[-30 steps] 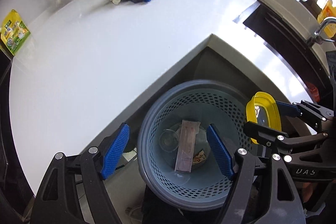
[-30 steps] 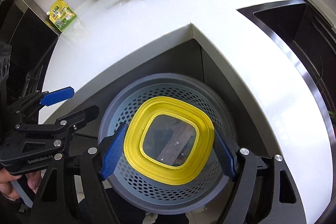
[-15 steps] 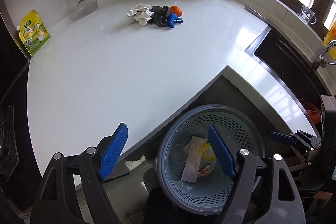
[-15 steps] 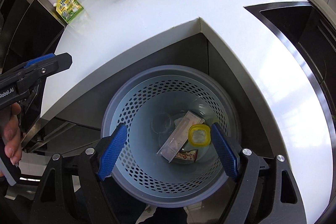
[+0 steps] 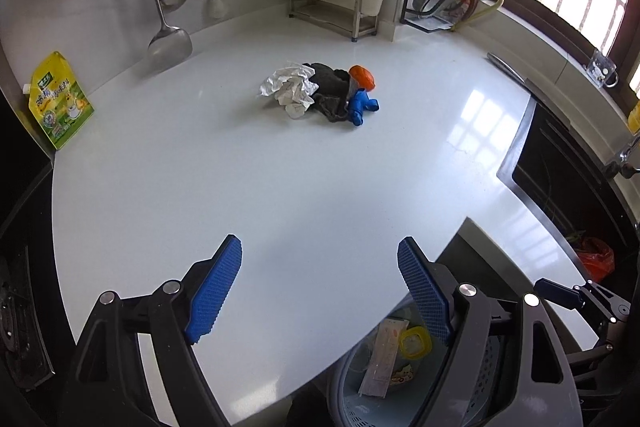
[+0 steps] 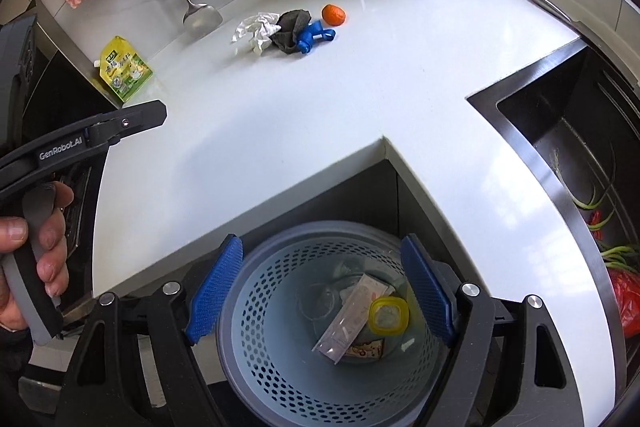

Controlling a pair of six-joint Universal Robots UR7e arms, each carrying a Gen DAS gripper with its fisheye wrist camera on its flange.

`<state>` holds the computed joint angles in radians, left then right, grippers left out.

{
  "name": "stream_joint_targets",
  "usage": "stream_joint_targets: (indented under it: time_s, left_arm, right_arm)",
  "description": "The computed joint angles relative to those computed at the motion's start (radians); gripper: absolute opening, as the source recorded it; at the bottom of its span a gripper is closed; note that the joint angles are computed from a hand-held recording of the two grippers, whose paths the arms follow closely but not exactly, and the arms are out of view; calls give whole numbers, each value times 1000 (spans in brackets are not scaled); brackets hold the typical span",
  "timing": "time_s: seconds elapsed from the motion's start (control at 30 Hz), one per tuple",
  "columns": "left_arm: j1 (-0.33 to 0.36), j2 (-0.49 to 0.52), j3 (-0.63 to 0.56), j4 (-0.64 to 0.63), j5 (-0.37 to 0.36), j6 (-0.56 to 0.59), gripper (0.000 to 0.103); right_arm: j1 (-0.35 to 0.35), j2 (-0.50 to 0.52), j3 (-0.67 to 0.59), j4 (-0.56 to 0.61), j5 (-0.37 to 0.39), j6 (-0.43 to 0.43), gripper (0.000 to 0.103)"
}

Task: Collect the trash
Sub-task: 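Move both open tools back over the remaining trash pile, then grasp the crumpled white paper with the left tool while the right tool grasps the orange peel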

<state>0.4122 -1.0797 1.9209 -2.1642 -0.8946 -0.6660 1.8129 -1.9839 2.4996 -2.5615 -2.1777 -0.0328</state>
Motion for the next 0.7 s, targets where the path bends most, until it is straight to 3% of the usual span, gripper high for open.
stream_joint_targets:
  time_s: [0.17, 0.47, 0.7]
  left_arm:
    - [95, 72, -96, -73, 21, 118, 78]
    - [246, 264, -315, -174, -8, 325, 78]
    - [320, 395, -479, -144, -39, 417, 65]
  right_arm:
    - [22, 135, -58, -90, -31, 27, 78]
    - [33, 309, -159, -169, -108, 83, 78]
    - [17, 367, -207, -195, -157, 122, 78]
